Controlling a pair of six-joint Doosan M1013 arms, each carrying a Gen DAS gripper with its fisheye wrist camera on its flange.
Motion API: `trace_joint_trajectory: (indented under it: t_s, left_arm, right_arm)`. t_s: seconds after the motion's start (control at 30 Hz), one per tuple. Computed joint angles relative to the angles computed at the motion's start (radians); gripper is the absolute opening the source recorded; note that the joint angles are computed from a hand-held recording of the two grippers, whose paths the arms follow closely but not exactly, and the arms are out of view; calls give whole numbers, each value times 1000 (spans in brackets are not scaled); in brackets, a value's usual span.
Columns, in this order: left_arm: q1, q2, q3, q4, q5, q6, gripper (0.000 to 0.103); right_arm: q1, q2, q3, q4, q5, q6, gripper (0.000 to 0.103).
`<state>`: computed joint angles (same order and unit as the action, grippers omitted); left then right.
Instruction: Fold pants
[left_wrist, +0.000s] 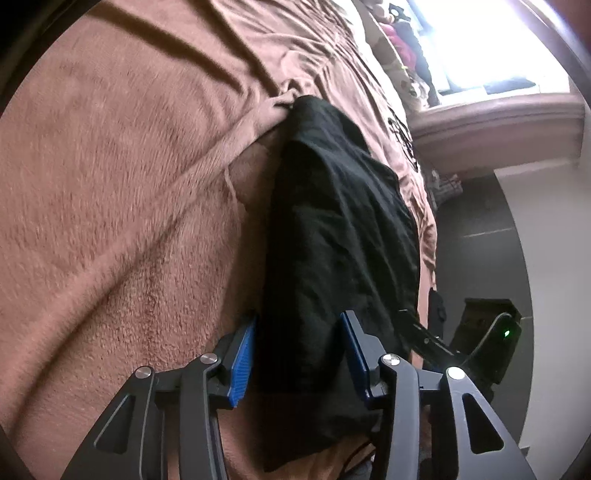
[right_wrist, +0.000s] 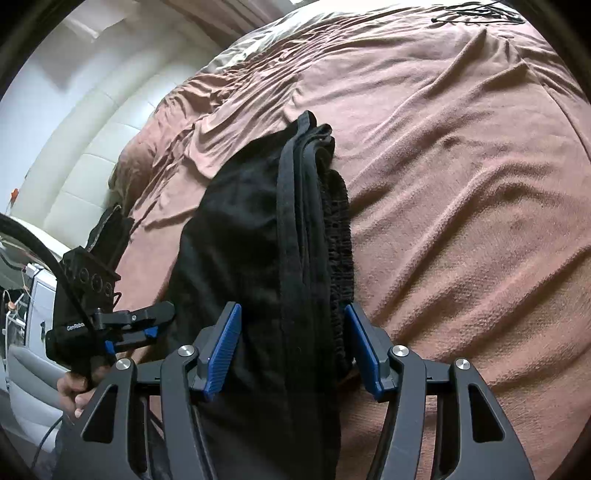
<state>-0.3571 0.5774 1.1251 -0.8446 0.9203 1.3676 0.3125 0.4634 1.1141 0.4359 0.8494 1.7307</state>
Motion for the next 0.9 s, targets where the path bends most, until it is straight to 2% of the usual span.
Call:
trace_joint_trajectory:
  t_s: [0.03, 0.07, 0.1, 0.13, 0.17, 0.23, 0.33, 0.53, 0.9]
  left_arm:
    - [-1, -5, 11, -11, -8, 1, 47]
    - [-3, -8, 18, -18, -12, -2, 43]
    - [-4, -9, 19, -17, -11, -8, 38]
    - [-4, -10, 21, -23, -3, -10, 29]
    - [-5, -11, 23, -20, -2, -13, 23]
    - [-2, -17, 28, -23, 1, -9, 15]
    - [5, -25, 27, -18, 15, -3, 14]
    - [16, -37, -9, 73, 76, -35, 14]
    - [31, -38, -34, 156, 171, -22, 16]
  right_arm:
    - [1, -2, 3, -5, 4, 10, 56]
    - [-1, -1, 6, 7, 5, 15, 55]
    - [-3, -1, 9, 22, 1, 13, 50]
    - [-4, -1, 9, 34, 1, 6, 44]
    - [-4, -1, 8, 41, 2, -5, 44]
    - [0, -2, 6, 31, 5, -8, 37]
    - [3, -7, 14, 44, 2, -3, 35]
    - [18, -14, 20, 67, 15, 12, 31]
    - [11, 7, 12, 235, 94, -61, 30]
